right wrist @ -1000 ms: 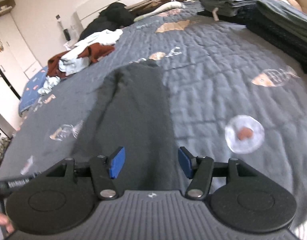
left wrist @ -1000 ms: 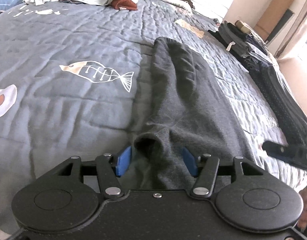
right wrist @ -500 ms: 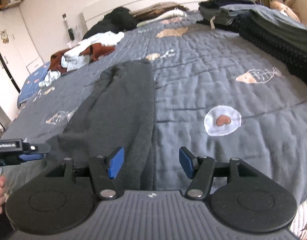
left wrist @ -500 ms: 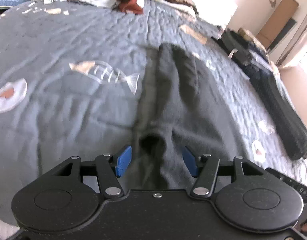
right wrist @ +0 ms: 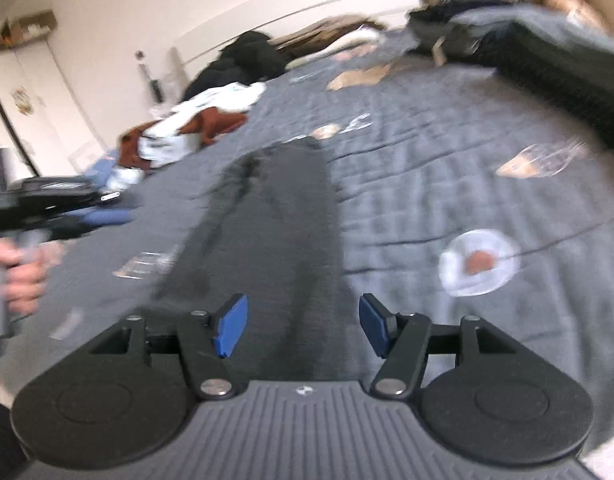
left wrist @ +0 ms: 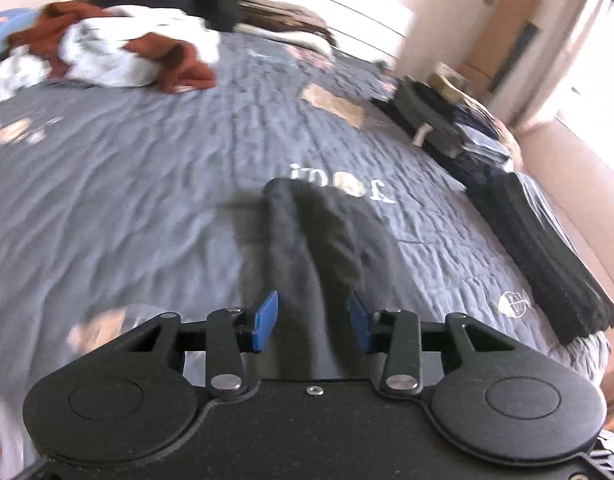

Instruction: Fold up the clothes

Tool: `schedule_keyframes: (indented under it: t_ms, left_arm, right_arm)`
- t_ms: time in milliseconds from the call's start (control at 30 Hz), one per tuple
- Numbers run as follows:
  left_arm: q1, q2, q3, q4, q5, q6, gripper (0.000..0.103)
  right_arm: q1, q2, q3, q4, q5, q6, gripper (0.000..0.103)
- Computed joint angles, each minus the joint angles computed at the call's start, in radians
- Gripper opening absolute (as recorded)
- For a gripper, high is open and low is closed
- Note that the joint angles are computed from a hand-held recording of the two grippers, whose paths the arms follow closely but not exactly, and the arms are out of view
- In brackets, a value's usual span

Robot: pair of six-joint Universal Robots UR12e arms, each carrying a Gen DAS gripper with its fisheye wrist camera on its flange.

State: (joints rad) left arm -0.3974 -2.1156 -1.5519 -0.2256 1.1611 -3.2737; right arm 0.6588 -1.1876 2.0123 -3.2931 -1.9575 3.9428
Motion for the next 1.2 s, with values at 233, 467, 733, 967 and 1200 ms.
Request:
schedule_keyframes:
  t_ms: [233, 467, 733, 967, 1200]
  left_arm:
    - [-0.017, -0.111, 0.168, -0.119, 0.015, 0.090, 0.042]
    - [-0.010, -0.193, 0.287, -0.207, -0.046, 0.146, 0.046]
    - [-0.011, -0.252, 0.360, -0.264, -0.031, 0.180, 0.047]
    - [-0.015, -0.282, 0.386, -0.277, -0.028, 0.199, 0.046]
    - [-0.022, -0.283, 0.374, -0.243, -0.022, 0.219, 0.019]
  right_arm:
    - [-0.075, 0.012, -0.028, -0.070, 0.229, -0.041, 0.061]
    - [-0.205, 0.026, -0.095, -0.030, 0.511, -0.227, 0.061]
    - [-0.233, 0.055, -0.099, -0.090, 0.608, -0.227, 0.061]
    - [-0.226, 0.068, -0.109, -0.064, 0.563, -0.226, 0.061]
    - [-0.232, 0.079, -0.112, -0.094, 0.564, -0.191, 0.061]
